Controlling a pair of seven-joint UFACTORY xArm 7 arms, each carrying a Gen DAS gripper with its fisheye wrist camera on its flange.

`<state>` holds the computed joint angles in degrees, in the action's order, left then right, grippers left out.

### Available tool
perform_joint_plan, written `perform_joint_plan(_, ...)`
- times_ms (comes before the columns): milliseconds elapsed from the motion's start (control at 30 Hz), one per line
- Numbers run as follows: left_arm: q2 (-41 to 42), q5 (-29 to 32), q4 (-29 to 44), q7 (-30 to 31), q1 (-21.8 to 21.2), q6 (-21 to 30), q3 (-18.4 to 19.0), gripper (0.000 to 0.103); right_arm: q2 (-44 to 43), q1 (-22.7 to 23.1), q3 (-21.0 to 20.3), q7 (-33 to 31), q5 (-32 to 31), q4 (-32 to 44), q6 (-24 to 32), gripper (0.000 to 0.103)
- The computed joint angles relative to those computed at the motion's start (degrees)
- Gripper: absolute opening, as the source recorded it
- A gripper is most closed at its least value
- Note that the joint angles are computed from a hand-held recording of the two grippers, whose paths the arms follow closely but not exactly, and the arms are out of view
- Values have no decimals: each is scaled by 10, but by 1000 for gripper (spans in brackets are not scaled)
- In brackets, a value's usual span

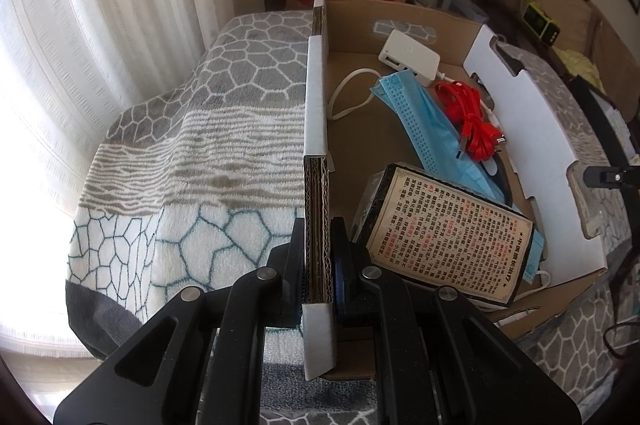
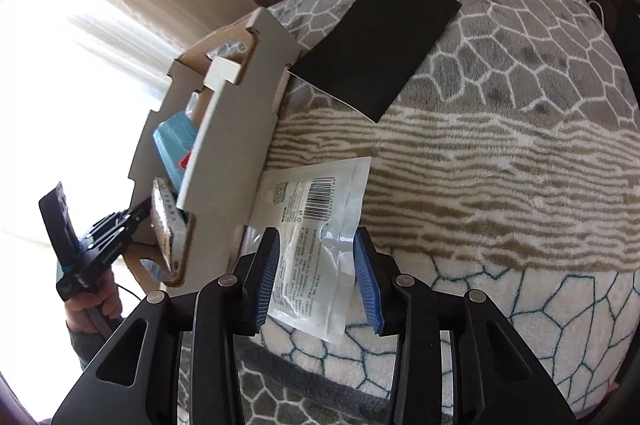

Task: Organize objects
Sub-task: 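Move the right tool to the clear plastic bag and grasp it, then lift the clear plastic bag with the right tool and drop it into the box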

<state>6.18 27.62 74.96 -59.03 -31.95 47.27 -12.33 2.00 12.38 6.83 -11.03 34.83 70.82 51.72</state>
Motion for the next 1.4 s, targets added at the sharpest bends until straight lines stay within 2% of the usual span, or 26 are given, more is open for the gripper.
perform_joint_plan(100, -2, -2, -4, -3, 1, -4, 0, 10, 8, -3, 0, -2, 8, -9, -11, 27)
perform_joint_plan(133, -4, -3, -6, -4, 2, -7, 1, 10, 2, -1, 0, 4, -3, -17, -24, 13)
perform_joint_plan(267, -5, -6, -9, -2, 4, -11, 0, 10, -21, 3, 0, -4, -5, -37, -53, 7)
perform_joint_plan(467, -6, -5, -11, -6, 5, -11, 0, 10, -51, 8, -8, -20, 21, -38, -62, 3)
perform_joint_plan(900, -1, -2, -3, -11, 1, -2, 0, 10, -69, 16, -14, 7, -22, 26, -70, 1)
perform_joint_plan(1267, 0, -2, -3, -11, 1, -2, 0, 10, -11, 44, 16, 26, -56, 150, -65, 1)
perform_joint_plan(1400, -1, -2, -4, -10, 1, -3, 0, 10, 35, 57, 29, 51, -96, 213, -49, 1)
